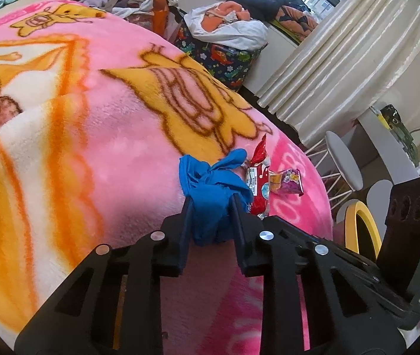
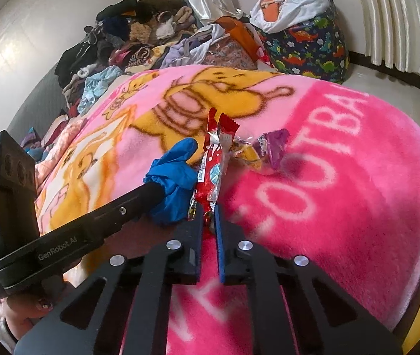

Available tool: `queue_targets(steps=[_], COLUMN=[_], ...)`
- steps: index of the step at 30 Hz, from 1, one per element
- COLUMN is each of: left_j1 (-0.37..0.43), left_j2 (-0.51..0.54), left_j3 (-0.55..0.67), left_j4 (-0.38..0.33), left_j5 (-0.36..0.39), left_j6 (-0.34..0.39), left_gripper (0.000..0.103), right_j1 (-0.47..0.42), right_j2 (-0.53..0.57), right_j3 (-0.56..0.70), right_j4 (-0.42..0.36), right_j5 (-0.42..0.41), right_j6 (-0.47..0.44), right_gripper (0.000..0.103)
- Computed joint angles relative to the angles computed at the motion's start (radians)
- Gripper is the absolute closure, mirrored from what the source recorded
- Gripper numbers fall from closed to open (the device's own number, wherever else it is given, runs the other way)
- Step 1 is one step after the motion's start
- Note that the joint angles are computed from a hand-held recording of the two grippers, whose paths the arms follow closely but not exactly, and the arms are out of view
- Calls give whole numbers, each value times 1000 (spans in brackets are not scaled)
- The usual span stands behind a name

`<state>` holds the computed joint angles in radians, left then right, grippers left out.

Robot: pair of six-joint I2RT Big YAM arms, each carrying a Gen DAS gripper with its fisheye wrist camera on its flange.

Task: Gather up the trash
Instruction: 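Grasp the blue glove with the left tool while the right tool grasps the red wrapper, then carry the blue glove and red wrapper over the yellow bin with both tools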

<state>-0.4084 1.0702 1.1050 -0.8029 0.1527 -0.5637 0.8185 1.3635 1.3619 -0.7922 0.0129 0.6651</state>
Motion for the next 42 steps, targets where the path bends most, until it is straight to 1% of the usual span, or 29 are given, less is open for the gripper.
queue_targets(steps=[3, 6, 13, 22, 24, 25, 39, 42], left_j1=[-2, -3, -6, -4, -10, -10, -26, -34], left_j2=[0, -2, -20, -42, -48, -54, -147, -164], left_j3=[0, 1, -5, -5, -4, -5, -13, -9], left_j4=[1, 0, -2, -17, -21, -23, -78, -93], left_j5=[1, 4, -3, -9, -19, -20, -76, -97], left_j6=[-2, 2, 0, 5, 3, 2, 4, 5], left_gripper=[88, 91, 94, 95, 95, 95, 95, 95], right_j1=[2, 4, 10, 25, 29, 30, 89, 100], right_j2=[-5, -8, -17, -26, -28, -28, -63, -74], right_j3=[-4, -5, -4, 8, 10, 11, 22, 23], right_j4=[-1, -3, -12, -34, -39, -39, -78, -87], right_j5=[1, 2, 12, 24, 28, 29, 77, 88], right_j6=[-4, -5, -8, -9, -7, -8, -2, -3], right_gripper=[99, 99, 99, 100, 100, 102, 102, 102])
